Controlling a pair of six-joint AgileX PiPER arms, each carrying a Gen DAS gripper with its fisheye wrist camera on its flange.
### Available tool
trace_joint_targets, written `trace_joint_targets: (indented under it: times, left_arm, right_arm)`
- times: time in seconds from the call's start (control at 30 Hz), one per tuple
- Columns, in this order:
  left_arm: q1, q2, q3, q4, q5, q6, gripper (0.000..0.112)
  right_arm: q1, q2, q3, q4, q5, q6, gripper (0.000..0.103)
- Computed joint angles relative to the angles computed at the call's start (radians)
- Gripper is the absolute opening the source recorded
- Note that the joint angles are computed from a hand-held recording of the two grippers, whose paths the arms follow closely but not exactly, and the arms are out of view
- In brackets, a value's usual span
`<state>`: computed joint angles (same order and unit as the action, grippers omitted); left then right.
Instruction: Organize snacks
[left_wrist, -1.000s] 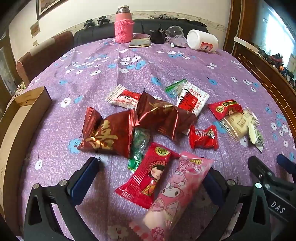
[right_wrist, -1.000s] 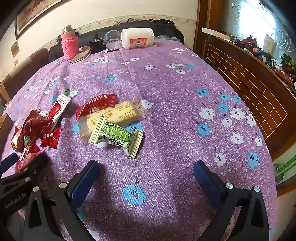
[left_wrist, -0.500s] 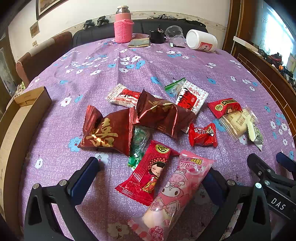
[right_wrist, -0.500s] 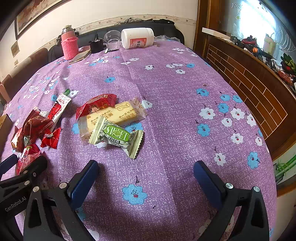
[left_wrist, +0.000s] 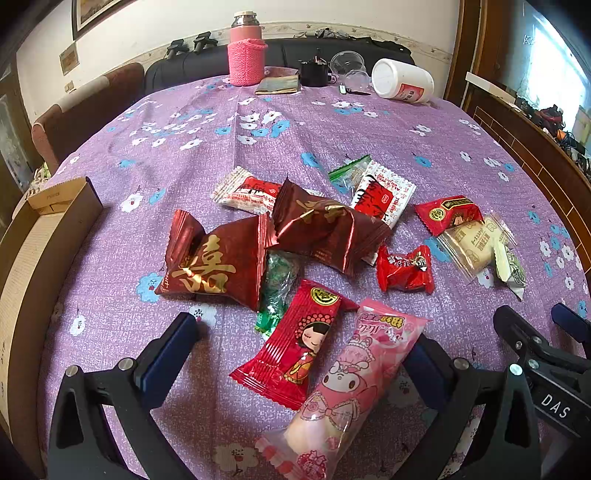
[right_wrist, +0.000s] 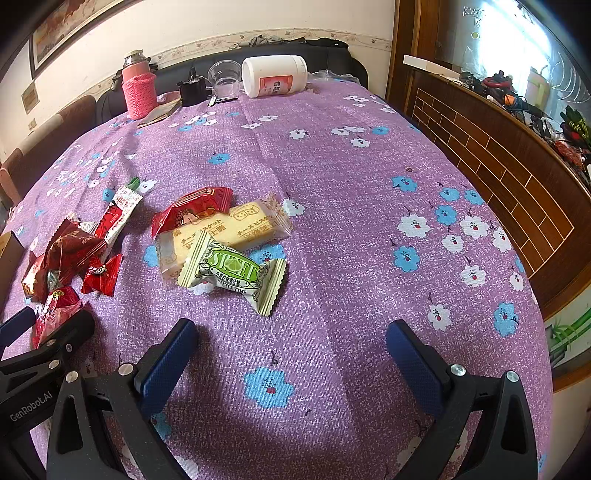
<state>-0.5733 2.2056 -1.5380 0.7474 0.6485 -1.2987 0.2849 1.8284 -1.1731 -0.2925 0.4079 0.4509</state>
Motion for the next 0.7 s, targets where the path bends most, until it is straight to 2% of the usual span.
trace_joint_targets:
  times: [0.53, 0.6, 0.7]
  left_arm:
    - [-0.006, -0.001, 0.000, 0.002, 0.010, -0.013, 0.103]
    - [-0.001, -0.006, 0.004, -0.024, 0.001, 0.028, 0.103]
    - [0.016, -0.028, 0.016, -0.126, -0.024, 0.184, 0.103]
  right_arm:
    - [0.000, 0.000, 0.002, 0.000, -0.002, 0.001, 0.102]
    - [0.000, 0.000, 0.002, 0.000, -0.002, 0.001, 0.102]
    - [0.000, 0.000, 0.002, 0.000, -0.002, 0.000, 0.102]
